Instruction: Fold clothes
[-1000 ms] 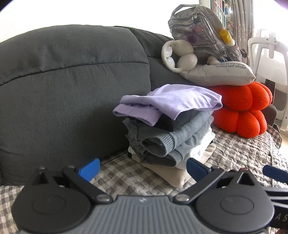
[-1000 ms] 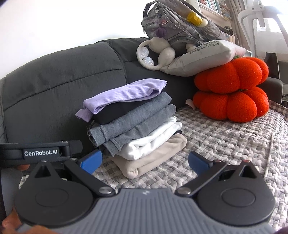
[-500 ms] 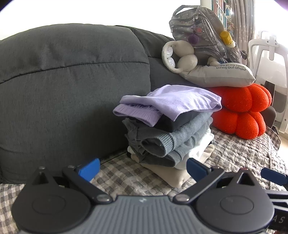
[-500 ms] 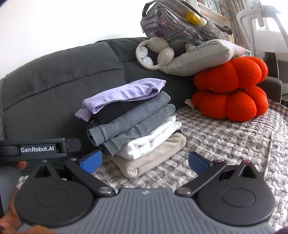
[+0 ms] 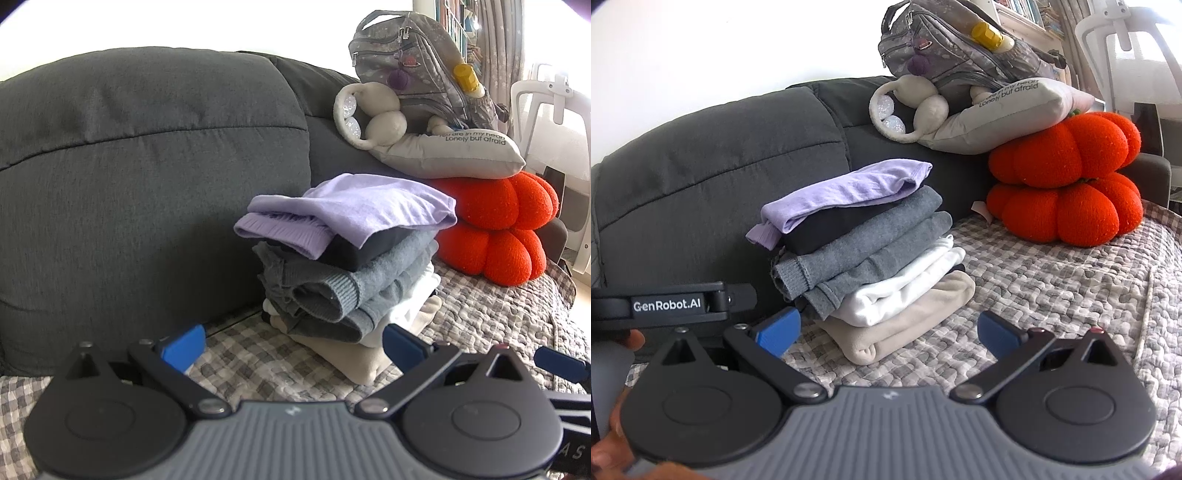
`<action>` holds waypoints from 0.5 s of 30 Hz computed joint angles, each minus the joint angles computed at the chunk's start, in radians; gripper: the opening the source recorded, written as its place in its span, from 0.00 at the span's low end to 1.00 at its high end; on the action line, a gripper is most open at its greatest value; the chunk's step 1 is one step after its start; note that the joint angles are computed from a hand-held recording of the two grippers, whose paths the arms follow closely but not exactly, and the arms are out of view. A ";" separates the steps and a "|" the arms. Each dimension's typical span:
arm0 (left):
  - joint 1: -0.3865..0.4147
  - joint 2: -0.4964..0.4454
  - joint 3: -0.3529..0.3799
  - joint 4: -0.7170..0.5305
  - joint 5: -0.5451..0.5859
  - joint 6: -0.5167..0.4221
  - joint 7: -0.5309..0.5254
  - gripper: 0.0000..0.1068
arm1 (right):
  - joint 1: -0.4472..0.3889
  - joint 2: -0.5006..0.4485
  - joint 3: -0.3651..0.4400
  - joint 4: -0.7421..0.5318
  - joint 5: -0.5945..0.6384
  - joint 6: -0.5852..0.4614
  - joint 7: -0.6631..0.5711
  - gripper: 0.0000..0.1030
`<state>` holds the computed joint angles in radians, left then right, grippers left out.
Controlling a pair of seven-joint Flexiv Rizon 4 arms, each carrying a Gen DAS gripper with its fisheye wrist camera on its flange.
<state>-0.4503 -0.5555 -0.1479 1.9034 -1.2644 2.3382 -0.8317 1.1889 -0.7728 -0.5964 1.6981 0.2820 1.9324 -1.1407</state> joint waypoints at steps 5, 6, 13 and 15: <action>-0.004 -0.001 0.002 0.001 -0.002 0.010 0.006 0.96 | -0.002 -0.002 0.002 -0.002 -0.005 -0.005 -0.001 1.00; -0.004 -0.002 0.001 0.001 -0.001 0.013 0.005 0.96 | -0.001 -0.003 0.002 -0.003 -0.006 -0.006 0.000 1.00; 0.004 0.005 -0.001 0.009 0.010 0.009 -0.007 0.96 | 0.002 -0.007 -0.002 -0.002 -0.007 -0.006 0.004 1.00; 0.003 0.006 0.001 0.010 0.011 0.010 -0.011 0.96 | 0.003 -0.007 -0.003 -0.001 -0.010 -0.010 0.005 1.00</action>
